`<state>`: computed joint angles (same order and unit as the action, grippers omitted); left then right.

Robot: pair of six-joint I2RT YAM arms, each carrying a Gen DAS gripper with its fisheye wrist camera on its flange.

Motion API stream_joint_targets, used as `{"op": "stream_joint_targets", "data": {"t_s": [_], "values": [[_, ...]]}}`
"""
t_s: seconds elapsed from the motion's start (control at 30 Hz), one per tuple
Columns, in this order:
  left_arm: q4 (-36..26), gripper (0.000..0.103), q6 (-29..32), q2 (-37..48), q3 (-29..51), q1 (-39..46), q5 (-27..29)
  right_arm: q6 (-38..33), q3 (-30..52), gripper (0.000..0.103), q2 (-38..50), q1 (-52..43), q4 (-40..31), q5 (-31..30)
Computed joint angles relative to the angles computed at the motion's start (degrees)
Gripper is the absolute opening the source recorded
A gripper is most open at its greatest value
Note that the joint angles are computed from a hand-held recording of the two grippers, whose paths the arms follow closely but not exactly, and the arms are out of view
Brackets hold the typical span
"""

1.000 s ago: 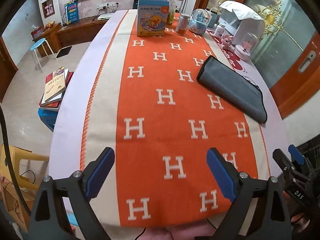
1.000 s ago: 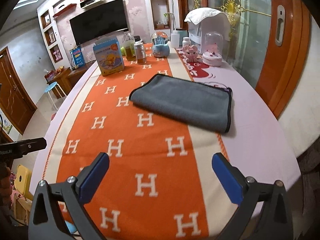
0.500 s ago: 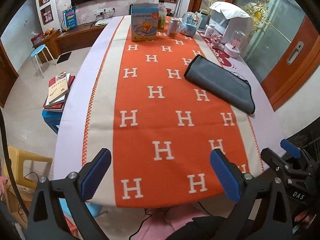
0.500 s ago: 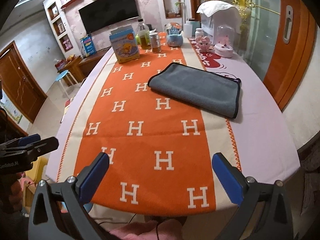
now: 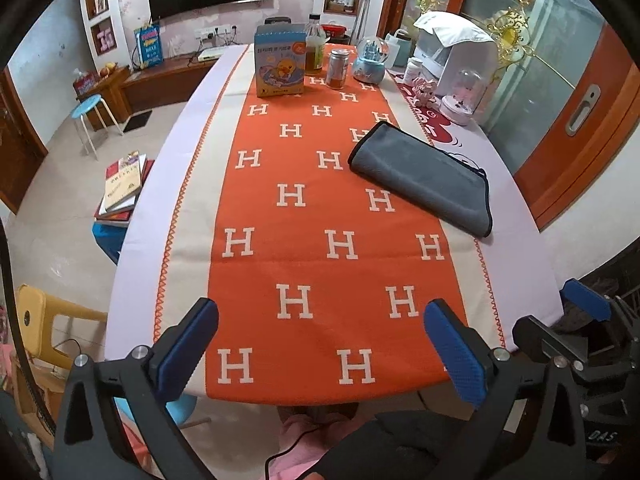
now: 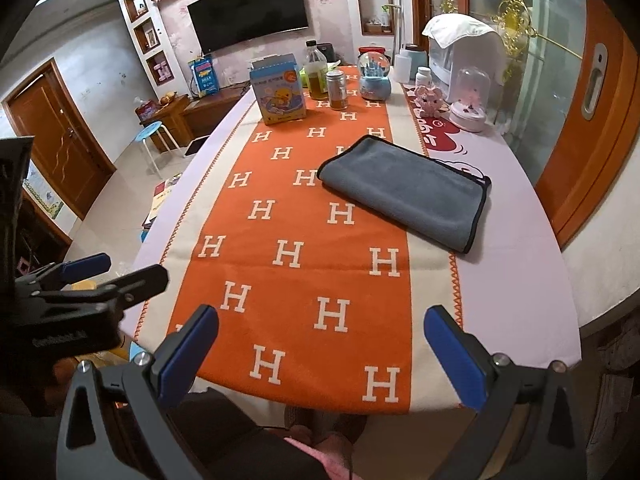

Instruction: Fold towel

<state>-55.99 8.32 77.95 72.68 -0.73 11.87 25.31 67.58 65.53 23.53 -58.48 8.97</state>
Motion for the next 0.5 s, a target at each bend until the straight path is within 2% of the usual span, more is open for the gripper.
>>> {"op": "stream_joint_targets", "data": {"t_s": [0.3, 0.5], "values": [[2.05, 0.102, -1.79, -4.68, -2.46, -2.72, -3.18, 2.33, 0.68, 0.103, -0.66, 0.13, -2.28, 0.60], [2.94, 0.102, -2.04, -5.78, -3.59, -3.17, -4.38, 6.60, -0.72, 0.103, -1.67, 1.90, -2.97, 2.90]]}}
